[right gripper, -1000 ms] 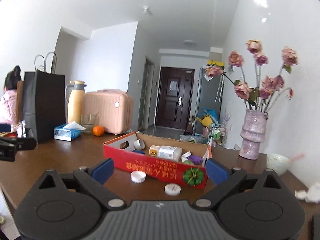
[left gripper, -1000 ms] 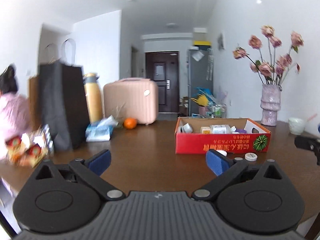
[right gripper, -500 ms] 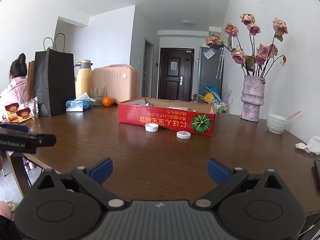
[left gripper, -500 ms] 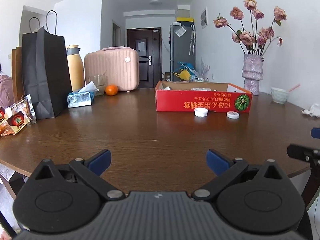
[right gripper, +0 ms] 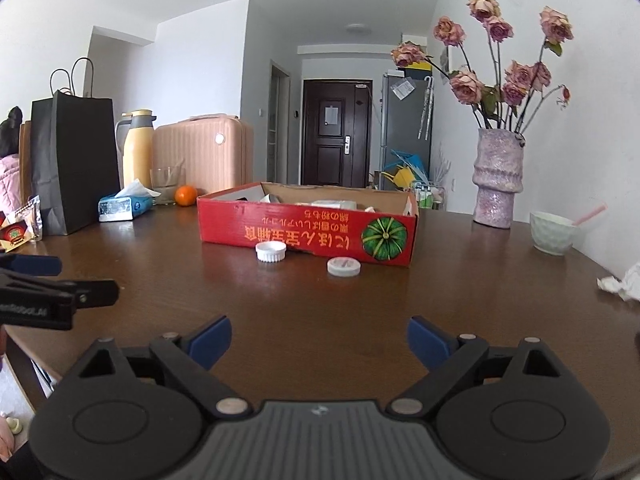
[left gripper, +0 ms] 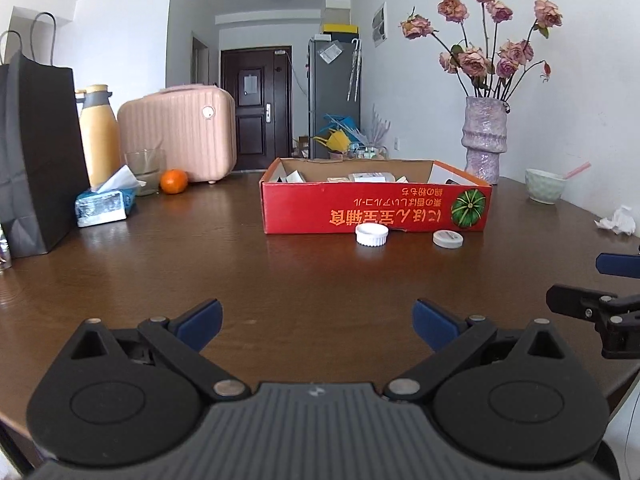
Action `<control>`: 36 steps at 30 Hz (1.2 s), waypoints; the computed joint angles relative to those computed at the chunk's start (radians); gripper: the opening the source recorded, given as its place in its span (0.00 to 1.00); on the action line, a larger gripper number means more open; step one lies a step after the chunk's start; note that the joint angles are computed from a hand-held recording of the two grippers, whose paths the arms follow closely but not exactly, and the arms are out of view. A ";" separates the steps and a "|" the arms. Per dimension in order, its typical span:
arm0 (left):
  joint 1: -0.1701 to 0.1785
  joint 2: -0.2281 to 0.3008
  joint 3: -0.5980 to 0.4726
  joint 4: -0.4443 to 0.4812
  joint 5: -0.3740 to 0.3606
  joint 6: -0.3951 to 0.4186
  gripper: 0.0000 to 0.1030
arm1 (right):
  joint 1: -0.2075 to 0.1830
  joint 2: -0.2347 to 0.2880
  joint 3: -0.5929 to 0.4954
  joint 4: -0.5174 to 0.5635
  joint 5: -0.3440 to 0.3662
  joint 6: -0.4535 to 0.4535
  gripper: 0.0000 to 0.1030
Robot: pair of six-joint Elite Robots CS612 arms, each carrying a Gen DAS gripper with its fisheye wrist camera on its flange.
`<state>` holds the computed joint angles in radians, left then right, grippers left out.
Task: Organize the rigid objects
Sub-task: 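Grasp a white bottle cap with the left gripper while the right gripper grasps the round white labelled lid, then lift and carry the white cap with the left gripper while the right gripper carries the lid to the box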
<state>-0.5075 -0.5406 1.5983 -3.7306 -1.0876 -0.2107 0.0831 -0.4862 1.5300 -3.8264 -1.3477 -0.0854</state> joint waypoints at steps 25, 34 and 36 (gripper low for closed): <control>0.113 0.225 -0.630 0.599 -0.318 0.065 0.40 | 0.008 0.194 -0.607 0.720 0.022 -0.061 0.38; 0.107 0.205 -0.578 0.476 -0.315 0.105 0.40 | -0.005 0.198 -0.597 0.648 0.082 -0.018 0.37; 0.102 0.201 -0.560 0.418 -0.292 0.127 0.39 | -0.007 0.199 -0.591 0.615 0.085 -0.008 0.37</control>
<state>-0.4058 -0.3399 1.0380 -3.3129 -1.3797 -0.0838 0.0759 -0.2873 0.9390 -3.2117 -1.2624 -0.0934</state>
